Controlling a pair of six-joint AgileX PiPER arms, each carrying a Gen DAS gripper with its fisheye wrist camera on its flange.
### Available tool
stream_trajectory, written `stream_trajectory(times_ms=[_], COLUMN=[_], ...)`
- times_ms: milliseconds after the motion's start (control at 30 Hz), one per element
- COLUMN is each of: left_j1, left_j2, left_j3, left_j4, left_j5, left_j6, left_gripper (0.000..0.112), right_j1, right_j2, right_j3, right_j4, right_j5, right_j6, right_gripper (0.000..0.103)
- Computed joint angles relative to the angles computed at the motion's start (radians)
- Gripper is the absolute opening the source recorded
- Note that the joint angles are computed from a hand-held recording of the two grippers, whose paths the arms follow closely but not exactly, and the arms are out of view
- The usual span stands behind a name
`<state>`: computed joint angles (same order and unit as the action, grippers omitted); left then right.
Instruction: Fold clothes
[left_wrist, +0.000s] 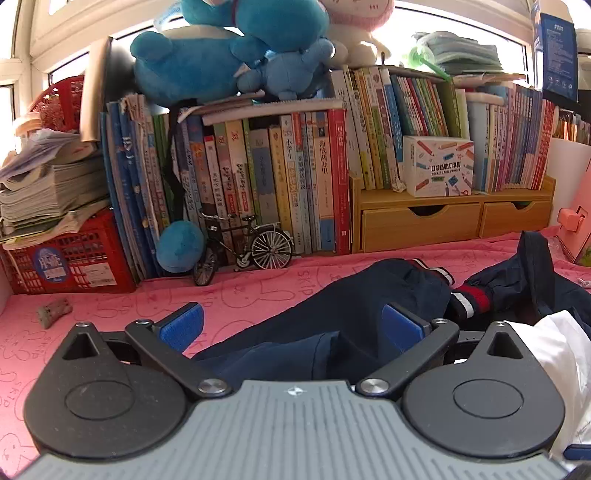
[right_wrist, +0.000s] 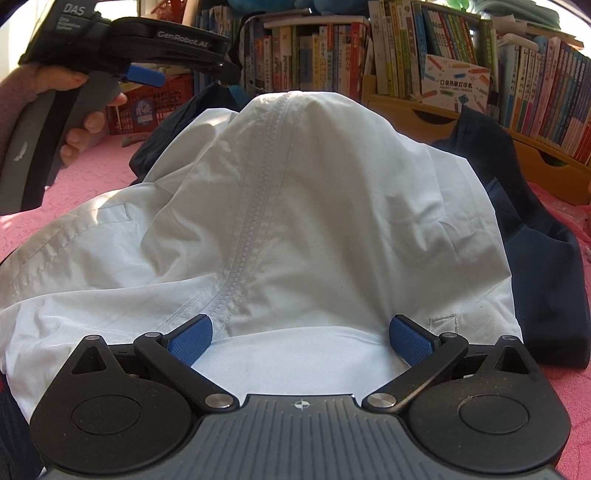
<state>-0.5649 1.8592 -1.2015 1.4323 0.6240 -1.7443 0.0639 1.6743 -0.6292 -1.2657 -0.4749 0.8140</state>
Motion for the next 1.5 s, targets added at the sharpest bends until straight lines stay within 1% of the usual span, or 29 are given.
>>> stream_trajectory(times_ms=[33, 100, 167, 200, 233, 267, 300, 333, 367, 433, 467, 500, 533, 567, 600, 633, 700, 733, 767, 867, 967, 1033, 1133, 1167, 1267, 1333, 1367, 1433, 1500], left_j1=[0.018, 0.038, 0.028, 0.017, 0.006, -0.006, -0.016, -0.026, -0.019, 0.001, 0.011, 0.022, 0.033, 0.034, 0.035, 0.038, 0.042, 0.044, 0.04, 0.044, 0.086, 0.124, 0.227, 0.279, 0.438, 0.556, 0.62, 0.734, 0.829], left_j2=[0.029, 0.084, 0.167, 0.225, 0.282, 0.343, 0.415, 0.48, 0.53, 0.6, 0.646, 0.676, 0.686, 0.665, 0.627, 0.58, 0.493, 0.452, 0.408, 0.265, 0.111, -0.011, -0.229, -0.294, -0.43, -0.448, -0.441, -0.398, -0.347], left_j3=[-0.058, -0.161, -0.292, -0.386, -0.486, -0.586, -0.686, -0.786, -0.884, -1.003, -1.089, -1.136, -1.142, -1.109, -1.035, -0.944, -0.832, -0.786, -0.756, -0.677, -0.654, -0.607, -0.456, -0.398, -0.21, -0.099, -0.038, 0.069, 0.177], left_j4=[-0.083, -0.251, -0.421, -0.513, -0.602, -0.676, -0.718, -0.745, -0.807, -0.88, -0.918, -0.945, -0.96, -0.942, -0.913, -0.875, -0.804, -0.761, -0.678, -0.475, -0.356, -0.29, -0.203, -0.188, -0.147, -0.153, -0.145, -0.117, -0.049], left_j5=[-0.036, -0.14, -0.144, -0.12, -0.08, -0.018, 0.043, 0.118, 0.205, 0.299, 0.365, 0.396, 0.398, 0.385, 0.339, 0.276, 0.211, 0.189, 0.202, 0.244, 0.312, 0.319, 0.222, 0.17, 0.052, -0.002, -0.04, -0.116, -0.196], left_j6=[0.1, 0.3, 0.5, 0.6, 0.7, 0.8, 0.879, 0.92, 0.95, 0.96, 0.97, 0.965, 0.947, 0.91, 0.859, 0.803, 0.751, 0.723, 0.678, 0.588, 0.594, 0.585, 0.515, 0.498, 0.459, 0.412, 0.355, 0.236, 0.102], left_gripper=[0.103, 0.103, 0.103, 0.103, 0.103, 0.103, 0.103, 0.103, 0.103, 0.088, 0.078, 0.06, 0.05, 0.033, 0.022, 0.018, 0.009, 0.008, 0.005, 0.005, 0.005, 0.004, 0.004, 0.004, 0.005, 0.006, 0.006, 0.006, 0.006], right_j1=[-0.001, -0.001, -0.002, -0.003, -0.004, -0.004, -0.004, -0.004, -0.003, -0.002, -0.001, -0.001, 0.0, 0.0, 0.0, 0.0, 0.0, 0.001, 0.003, 0.008, 0.012, 0.019, 0.023, 0.023, 0.014, 0.002, 0.003, 0.007, 0.01], right_j2=[0.0, 0.001, 0.002, 0.003, 0.003, 0.003, 0.002, 0.001, 0.0, -0.004, -0.007, -0.01, -0.012, -0.014, -0.016, -0.017, -0.017, -0.016, -0.015, -0.014, -0.013, -0.01, -0.009, -0.007, -0.001, 0.003, 0.004, 0.009, 0.012], right_j3=[0.0, 0.001, 0.002, 0.002, 0.002, 0.002, 0.001, 0.001, 0.0, -0.004, -0.007, -0.009, -0.012, -0.014, -0.016, -0.018, -0.018, -0.018, -0.017, -0.012, -0.005, 0.001, 0.007, 0.006, 0.0, -0.006, -0.007, -0.005, -0.004], right_j4=[0.001, 0.007, 0.012, 0.013, 0.013, 0.012, 0.009, 0.006, 0.003, -0.01, -0.019, -0.029, -0.038, -0.046, -0.053, -0.06, -0.059, -0.056, -0.051, -0.033, -0.011, 0.014, 0.035, 0.037, 0.026, 0.006, 0.011, 0.03, 0.047], right_j5=[-0.001, -0.001, -0.002, -0.002, -0.004, -0.004, -0.003, -0.002, -0.001, 0.002, 0.004, 0.006, 0.007, 0.008, 0.009, 0.01, 0.01, 0.01, 0.01, 0.011, 0.011, 0.012, 0.012, 0.011, 0.006, 0.0, 0.002, 0.005, 0.006], right_j6=[-0.001, -0.006, -0.011, -0.012, -0.012, -0.011, -0.007, -0.003, 0.0, 0.017, 0.029, 0.04, 0.051, 0.06, 0.069, 0.077, 0.077, 0.075, 0.071, 0.056, 0.036, 0.015, -0.003, -0.004, -0.004, 0.002, -0.006, -0.025, -0.042], right_gripper=[0.103, 0.103, 0.103, 0.103, 0.103, 0.103, 0.103, 0.103, 0.103, 0.103, 0.103, 0.103, 0.103, 0.103, 0.103, 0.103, 0.103, 0.103, 0.103, 0.103, 0.103, 0.103, 0.103, 0.103, 0.103, 0.103, 0.103, 0.103, 0.103])
